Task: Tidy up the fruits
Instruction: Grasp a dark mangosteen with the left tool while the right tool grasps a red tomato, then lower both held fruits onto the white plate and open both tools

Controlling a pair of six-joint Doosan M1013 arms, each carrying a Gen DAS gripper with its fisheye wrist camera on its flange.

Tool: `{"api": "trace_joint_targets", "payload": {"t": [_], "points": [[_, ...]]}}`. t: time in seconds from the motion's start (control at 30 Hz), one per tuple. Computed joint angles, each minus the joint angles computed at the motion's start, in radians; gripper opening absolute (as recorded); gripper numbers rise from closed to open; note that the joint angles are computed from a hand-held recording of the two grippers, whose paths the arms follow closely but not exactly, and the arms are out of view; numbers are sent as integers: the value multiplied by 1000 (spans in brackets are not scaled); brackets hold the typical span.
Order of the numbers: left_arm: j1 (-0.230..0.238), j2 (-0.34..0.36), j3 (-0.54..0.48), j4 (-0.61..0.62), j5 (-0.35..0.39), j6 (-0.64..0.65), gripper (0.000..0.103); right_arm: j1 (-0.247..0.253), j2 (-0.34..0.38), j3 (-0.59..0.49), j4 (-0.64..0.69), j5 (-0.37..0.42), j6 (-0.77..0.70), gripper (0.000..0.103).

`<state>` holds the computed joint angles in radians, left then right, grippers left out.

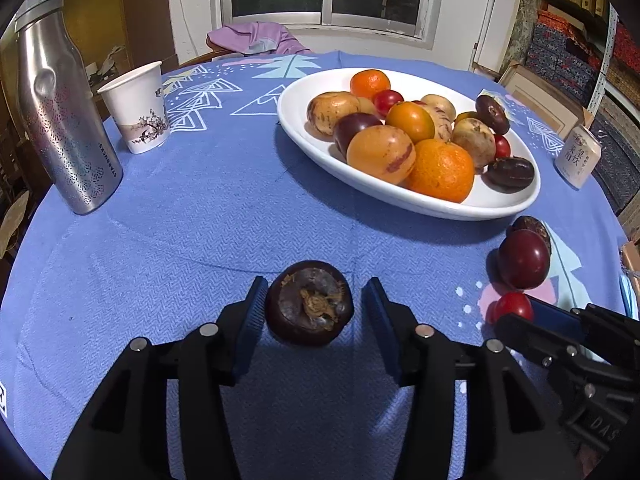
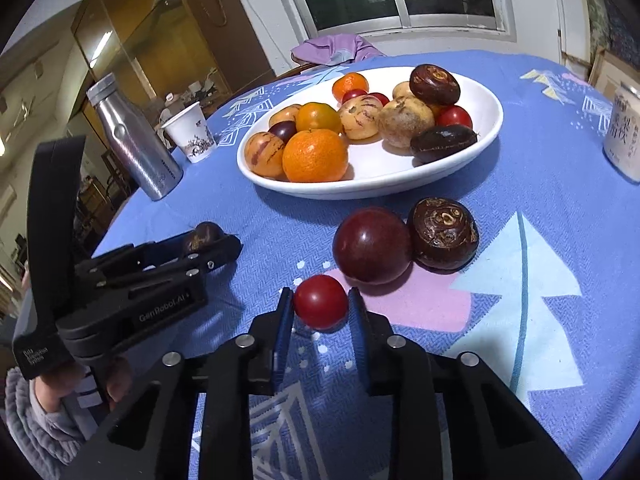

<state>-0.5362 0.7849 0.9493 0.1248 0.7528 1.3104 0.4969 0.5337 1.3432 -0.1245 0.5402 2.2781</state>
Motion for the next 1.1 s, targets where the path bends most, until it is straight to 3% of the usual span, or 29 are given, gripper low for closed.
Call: {"api": "trace_joint_targets", "payload": {"t": [0.17,0.4,0.47,0.5,0.57,0.63,0.73,0.93,1.1], "points": [[-3,5,-8,-27,10,51,68,-29,-13,32,208,-58,-126,26],[-3,7,-13,-28,15,58,71,-64,-29,78,583,-101,-371,26],[0,4,-8,-43,6,60,69,-64,-38,89,601,-110,-387,26],[1,1,-2,-37,-2,42,54,-61,-46,96,595,-124,-386,26],[15,-7,10,-82,-21,29,40,-60,-65,116,613,-160,-406,26],[37,-10,16,-204,-32,82,40,-60,-81,133,618,-191,-415,26],[46,-11,17,-252,-34,103,40,-66,-98,151,662,-215,-453,26],[19,-12,22,-81,-41,35,40,-79,-114,167,723,-218,-510,26],[19,-47,72,-96,-127,32,40,-75,-137,187,653,-274,-464,26]]}}
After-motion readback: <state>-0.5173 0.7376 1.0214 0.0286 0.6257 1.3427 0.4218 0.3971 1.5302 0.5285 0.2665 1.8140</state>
